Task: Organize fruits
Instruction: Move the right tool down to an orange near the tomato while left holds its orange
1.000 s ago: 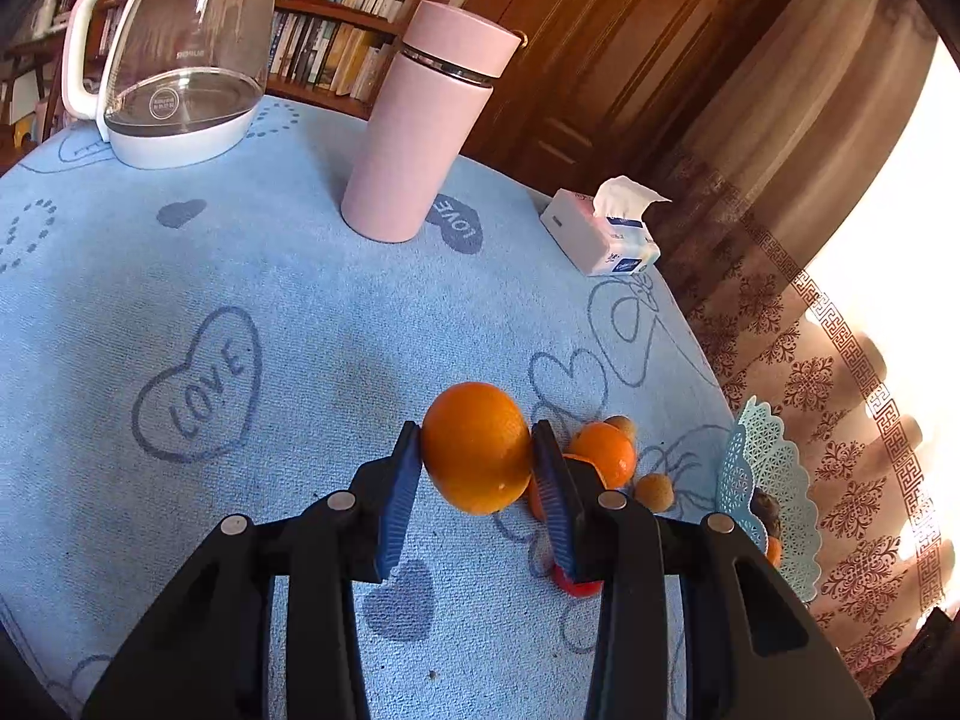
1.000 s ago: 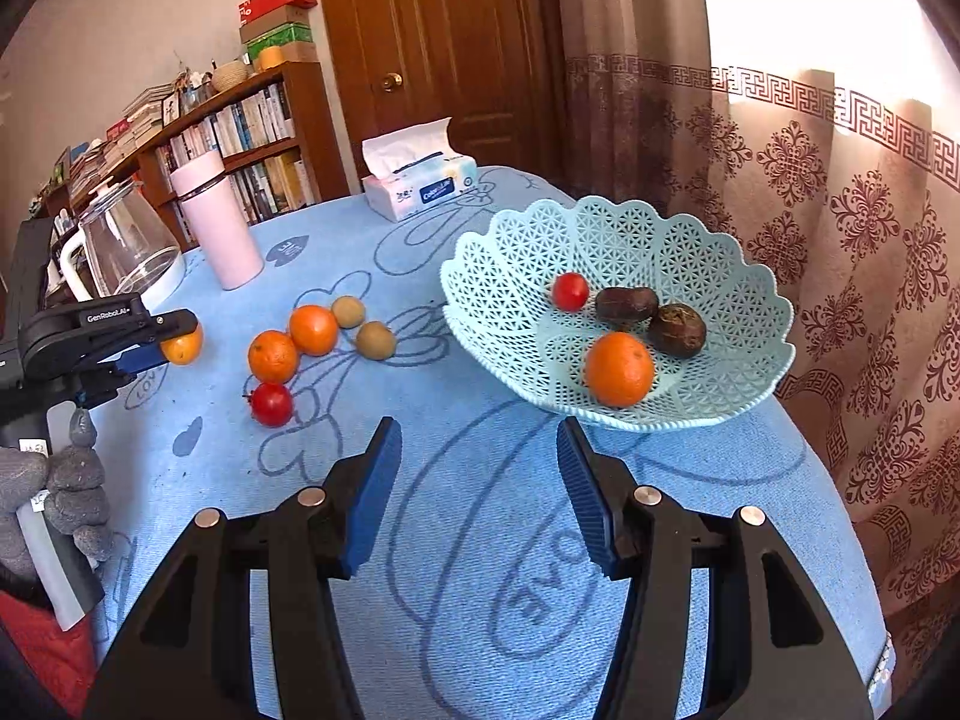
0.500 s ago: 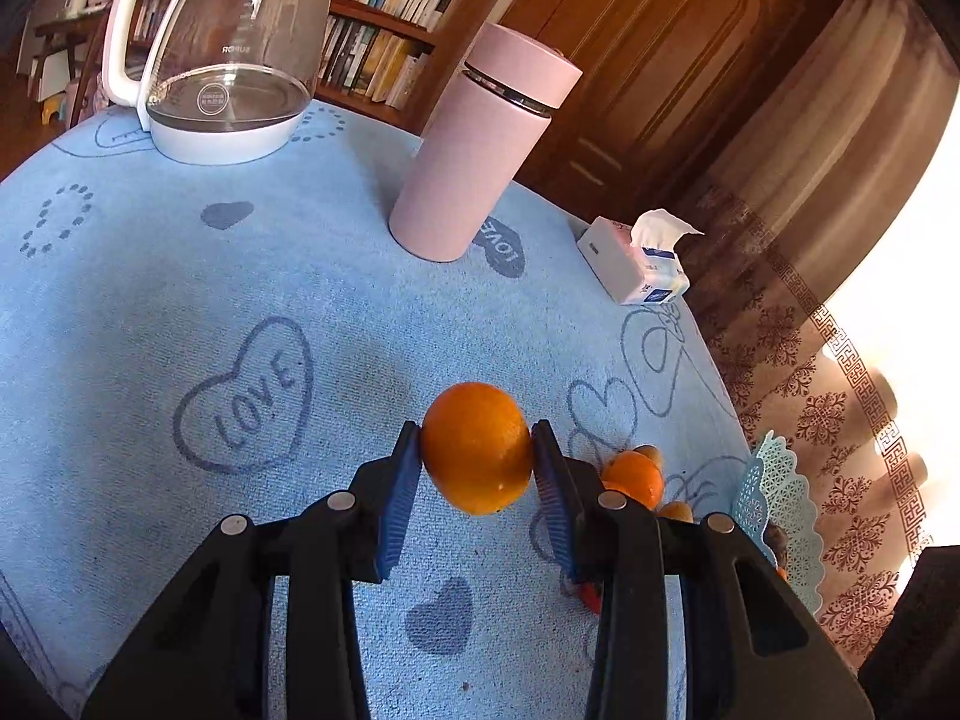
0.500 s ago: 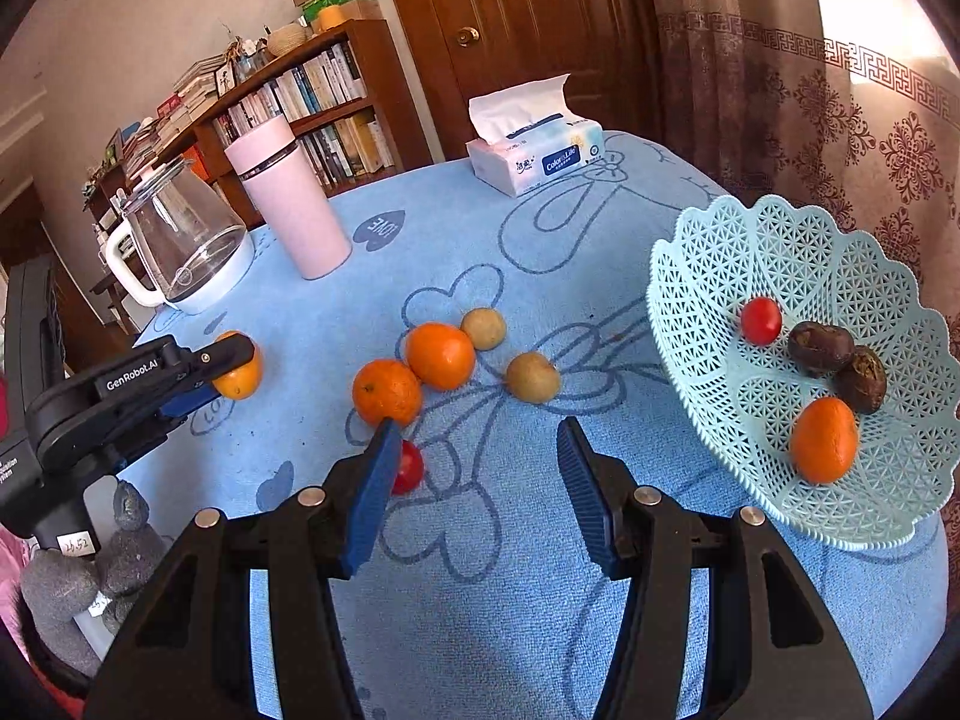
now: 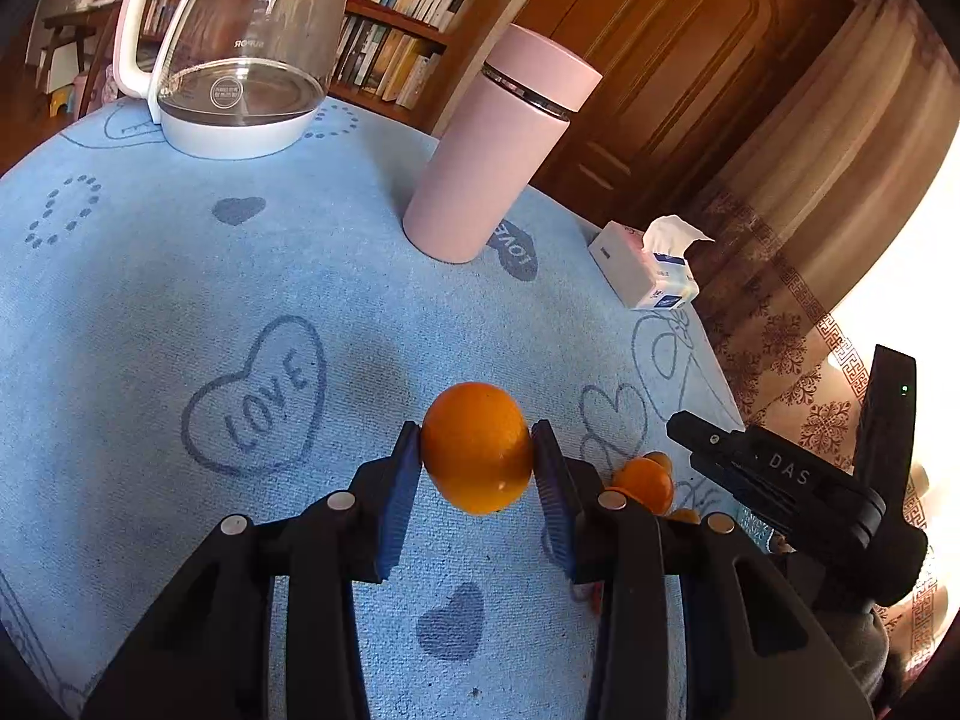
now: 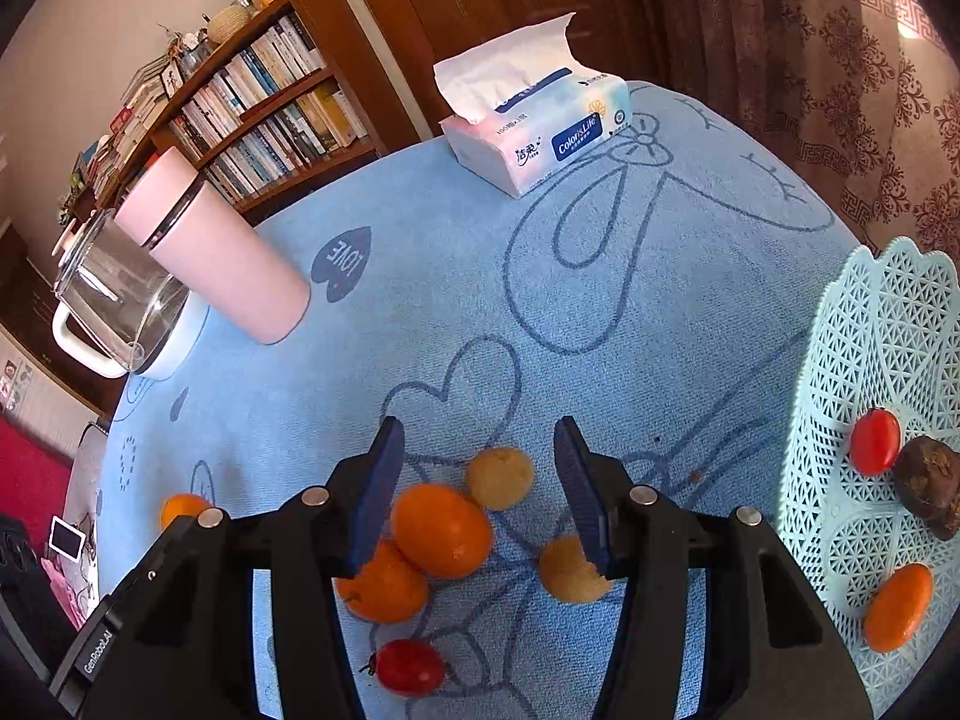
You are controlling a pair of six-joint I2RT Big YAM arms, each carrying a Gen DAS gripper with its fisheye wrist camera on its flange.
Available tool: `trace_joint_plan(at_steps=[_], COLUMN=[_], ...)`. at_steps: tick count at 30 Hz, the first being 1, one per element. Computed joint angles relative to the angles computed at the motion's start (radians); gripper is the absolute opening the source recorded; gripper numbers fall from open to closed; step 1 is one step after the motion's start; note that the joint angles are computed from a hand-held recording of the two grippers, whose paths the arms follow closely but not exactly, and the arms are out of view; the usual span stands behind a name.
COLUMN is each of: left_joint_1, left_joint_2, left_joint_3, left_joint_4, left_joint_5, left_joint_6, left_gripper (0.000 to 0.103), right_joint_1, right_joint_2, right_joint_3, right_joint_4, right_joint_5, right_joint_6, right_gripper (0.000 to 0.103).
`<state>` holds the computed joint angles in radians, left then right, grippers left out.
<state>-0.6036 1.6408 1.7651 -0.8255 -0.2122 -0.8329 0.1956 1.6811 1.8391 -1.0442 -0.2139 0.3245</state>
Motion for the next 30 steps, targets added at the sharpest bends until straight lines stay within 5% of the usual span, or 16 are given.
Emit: trace_joint_plan(at_steps=[11, 16, 22, 26, 30], left_joint_1=[0.001, 0.0, 0.0, 0.002, 0.004], left_joint_2=[0.0, -0.003, -0.011, -0.014, -0.02], left_joint_3=[-0.002, -0.005, -0.016, -0.021, -0.028], left_joint_4=[0.005, 0.008, 0.02, 0.023, 0.028], left_joint_5=[0.01, 0.009, 0.008, 0.01, 0.013], left_joint_6=[-0.007, -0.013, -0.014, -0.02, -0.025], left_gripper=[0.038, 0.038, 0.038, 0.038, 0.038], right_joint_1=[0.023, 0.023, 0.046, 0.057, 0.034], right_joint_2=[0.08, 0.061, 0.022, 0.013, 0.018], right_joint_3=[0.081, 0.057, 0.016, 0.009, 0.007], right_joint_4=[-0.118, -0.137, -0.121, -0.116, -0.126], right_joint_5=[0.045, -0.025, -0.06, -0.059, -0.159], right_joint_6=[-0.044, -0.037, -0.058, -0.072, -0.021], right_gripper=[0.044, 0.041, 0.025, 0.025, 0.026])
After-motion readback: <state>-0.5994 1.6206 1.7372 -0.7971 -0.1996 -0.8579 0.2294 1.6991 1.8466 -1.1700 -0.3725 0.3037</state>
